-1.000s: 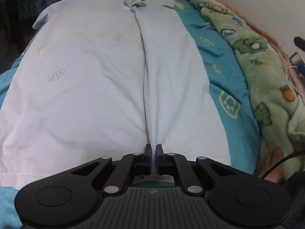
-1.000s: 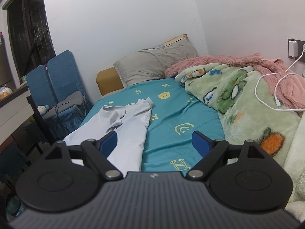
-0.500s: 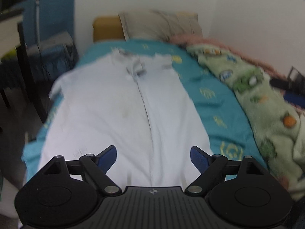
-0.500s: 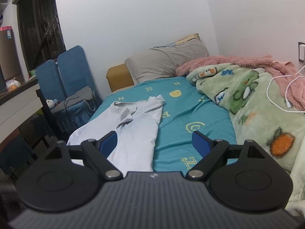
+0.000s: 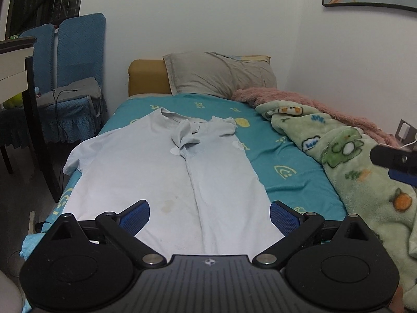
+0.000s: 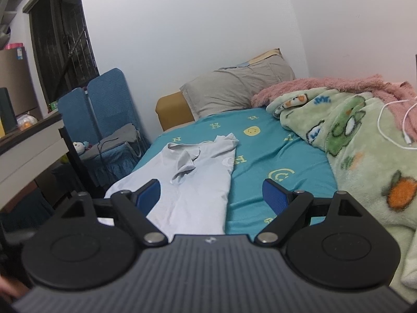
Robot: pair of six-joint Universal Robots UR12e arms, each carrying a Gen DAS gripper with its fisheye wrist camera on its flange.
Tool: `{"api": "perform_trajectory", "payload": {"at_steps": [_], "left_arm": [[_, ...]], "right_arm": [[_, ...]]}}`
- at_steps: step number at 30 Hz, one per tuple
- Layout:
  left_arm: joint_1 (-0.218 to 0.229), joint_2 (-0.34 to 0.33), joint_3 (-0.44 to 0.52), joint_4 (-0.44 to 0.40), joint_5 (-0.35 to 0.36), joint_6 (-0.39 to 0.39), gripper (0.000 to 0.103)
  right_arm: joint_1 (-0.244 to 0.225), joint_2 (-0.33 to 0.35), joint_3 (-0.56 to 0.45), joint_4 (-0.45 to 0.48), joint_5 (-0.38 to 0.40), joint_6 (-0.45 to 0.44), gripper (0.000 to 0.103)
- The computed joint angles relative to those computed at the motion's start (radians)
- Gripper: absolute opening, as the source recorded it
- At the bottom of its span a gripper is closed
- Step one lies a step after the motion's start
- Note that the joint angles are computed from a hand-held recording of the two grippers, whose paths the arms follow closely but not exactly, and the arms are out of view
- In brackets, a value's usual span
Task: Fold clothes
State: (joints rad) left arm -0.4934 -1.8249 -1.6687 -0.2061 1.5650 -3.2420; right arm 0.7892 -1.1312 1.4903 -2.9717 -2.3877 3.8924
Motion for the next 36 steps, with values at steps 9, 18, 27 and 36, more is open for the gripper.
{"api": "perform_trajectory", "payload": {"at_steps": [9, 18, 27, 36], "left_arm": [[0.050, -0.024, 0.016, -0.027, 0.039, -0.091, 0.100], [0.105, -0.079, 0.047, -0.029, 0.073, -0.203, 0.100], [0.160, -0.113, 0.060, -0.085, -0.005, -0.349, 0.100], [0.169, -0.116, 0.055, -0.069, 0.023, -0.368, 0.100]], "right_arm": [[-0.128, 0.091, -0.165, 0.139, 0.294, 0.071, 0.079], [-0.228, 0.375, -0.554, 0.251, 0.428, 0.037, 0.067], [-0.256, 0.560, -0.806, 0.372, 0.457, 0.140, 0.067], [-0.236, 0.761, -1.193, 0.451, 0.529, -0.053, 0.068]]}}
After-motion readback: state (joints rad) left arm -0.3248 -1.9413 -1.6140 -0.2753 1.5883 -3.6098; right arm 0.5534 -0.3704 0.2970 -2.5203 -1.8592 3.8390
